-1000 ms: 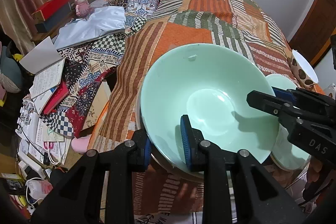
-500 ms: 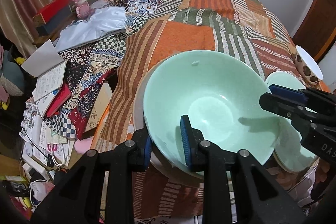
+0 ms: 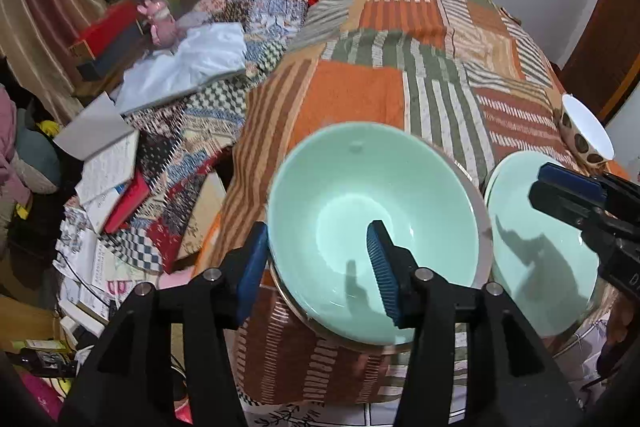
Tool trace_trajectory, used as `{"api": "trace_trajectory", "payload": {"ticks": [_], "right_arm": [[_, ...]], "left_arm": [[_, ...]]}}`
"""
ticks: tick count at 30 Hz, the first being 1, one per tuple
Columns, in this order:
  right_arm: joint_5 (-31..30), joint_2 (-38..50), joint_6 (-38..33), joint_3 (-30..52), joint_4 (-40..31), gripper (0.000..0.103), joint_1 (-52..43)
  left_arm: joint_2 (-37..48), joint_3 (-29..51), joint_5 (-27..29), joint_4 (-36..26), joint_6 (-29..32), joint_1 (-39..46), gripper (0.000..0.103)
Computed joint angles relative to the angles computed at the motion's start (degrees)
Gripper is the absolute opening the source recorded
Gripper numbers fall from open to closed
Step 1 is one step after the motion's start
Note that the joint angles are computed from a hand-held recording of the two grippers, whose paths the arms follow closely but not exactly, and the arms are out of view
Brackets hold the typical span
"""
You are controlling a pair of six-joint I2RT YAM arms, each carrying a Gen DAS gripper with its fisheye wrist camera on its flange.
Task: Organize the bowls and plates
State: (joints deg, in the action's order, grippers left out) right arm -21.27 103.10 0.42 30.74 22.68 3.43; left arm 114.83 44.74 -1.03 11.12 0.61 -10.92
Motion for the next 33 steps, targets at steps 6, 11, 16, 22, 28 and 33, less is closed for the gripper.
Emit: {"api": "trace_trajectory", "payload": {"ticks": [6,11,16,22,28,33], "right_arm": [[-1.9,-4.3,-3.3,-2.3,-0.7,0.028,-7.0],[-3.8,-8.2,-6.8,-3.5,-2.4,0.033,-13.7],[-6.2,-10.8,-10.0,-3.8,-3.8,0.049,-22.5],[-7.7,-10.9,-13.6,-1.8,-6.0,0.05,-31.8],[-8.1,-7.6,-16.2,1.3,-6.8,0.05,-39.4],[-7.3,-2.9,-17.3,4.9,-7.1,0.05,-43.3]], "left_arm": [[-6.9,-2.4,-1.8,0.8,-1.9,-3.8,0.054],[-9.8,-1.7,-3.4,1.0,-4.5,-9.8,0.063],[-9.1,1.9,-4.6,0.4,-6.7,-16.3,0.064],[-4.7,9.5,-5.1,-2.3,-9.0,-22.4,0.069],[1.3,18.2,-6.1,-5.0,-9.8,-26.7,0.076],[7.5,26.1,-5.9,-7.7,-10.2,-28.5,0.077]]}}
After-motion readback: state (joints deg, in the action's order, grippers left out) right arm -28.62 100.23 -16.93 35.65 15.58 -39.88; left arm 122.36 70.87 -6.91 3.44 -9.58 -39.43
